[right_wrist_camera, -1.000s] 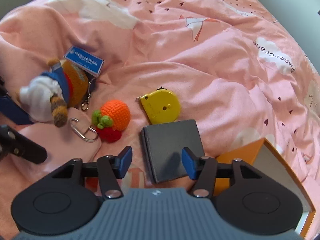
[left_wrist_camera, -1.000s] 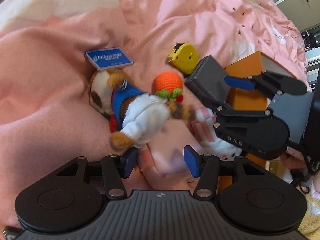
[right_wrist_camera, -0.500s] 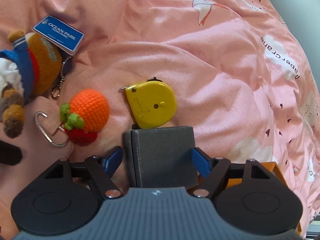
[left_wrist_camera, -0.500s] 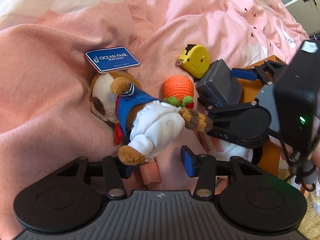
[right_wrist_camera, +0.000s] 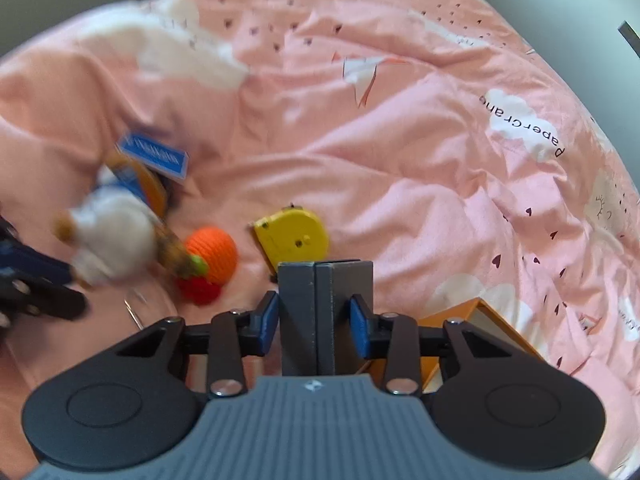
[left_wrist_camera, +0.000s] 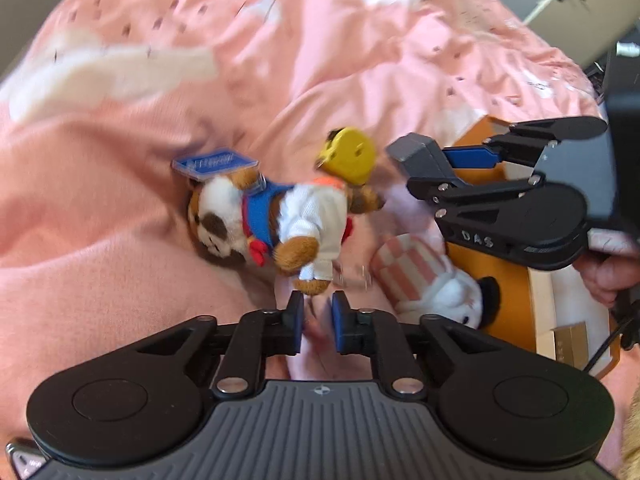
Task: Organize objects
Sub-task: 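Grasp the pink pouch by its keyring end with the left tool while the right holds the case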
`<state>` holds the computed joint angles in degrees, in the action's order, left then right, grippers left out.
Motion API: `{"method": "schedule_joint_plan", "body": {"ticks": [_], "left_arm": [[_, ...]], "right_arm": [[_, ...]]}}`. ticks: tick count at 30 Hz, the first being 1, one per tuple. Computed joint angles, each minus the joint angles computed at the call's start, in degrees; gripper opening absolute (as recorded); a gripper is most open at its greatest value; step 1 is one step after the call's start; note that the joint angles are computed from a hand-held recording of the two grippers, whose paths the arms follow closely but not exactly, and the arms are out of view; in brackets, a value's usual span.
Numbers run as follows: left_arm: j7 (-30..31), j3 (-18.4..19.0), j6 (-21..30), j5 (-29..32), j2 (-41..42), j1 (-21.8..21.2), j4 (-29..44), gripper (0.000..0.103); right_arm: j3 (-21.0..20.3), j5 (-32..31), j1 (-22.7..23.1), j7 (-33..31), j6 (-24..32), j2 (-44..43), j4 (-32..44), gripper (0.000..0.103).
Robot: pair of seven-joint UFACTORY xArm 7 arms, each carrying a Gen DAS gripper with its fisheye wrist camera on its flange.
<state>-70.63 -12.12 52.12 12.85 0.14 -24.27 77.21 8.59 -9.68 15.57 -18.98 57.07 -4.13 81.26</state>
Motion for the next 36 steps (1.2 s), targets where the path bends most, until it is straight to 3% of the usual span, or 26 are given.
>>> {"method": "schedule_joint_plan", "body": {"ticks": [5,9,13,18,23,28,36], "left_arm": [[1.53,-1.33,4.3,5.18,1.02,-1.93,3.99,0.014],[4.78,-1.05,5.73,0.54,1.04,-2.38,4.83,0.015],[3.42,-0.66,7.72,-2.55,1.94,-2.41,5.64,0.031],[6.18,-0.21,9.14,-7.07,3.78,-2.04,6.79,0.05],[7.76,0.18,8.84,-9.11,5.6,-2.23,7.06,0.05],[3.84,-0.47,9.24,-2.04,5.13,-4.77,7.51,0.035],[-2.24,-2.2,15.18,13.3,5.42,-10.19,15.38,0.028]], "right_arm": [[-1.91,12.03,-0.49,-1.33,0.48,-5.58,-0.96,0.039],[-3.67,18.78,-1.24,-1.14,-1.05,-12.27,-4.92,0.039],[-5.98,22.57,-2.66,0.75,-3.27,-19.3,-9.9,0.039],[-9.81,26.09,-5.04,3.4,-3.16,-25.84,-14.28,0.04],[-12.99,27.29,-7.52,5.9,-1.6,-30.83,-18.92,0.04],[-14.78,28.36,-9.71,8.69,-1.06,-33.64,-23.57,0.04],[-16.83,30.23,-9.61,7.67,-0.36,-35.53,-26.85,0.04]]}}
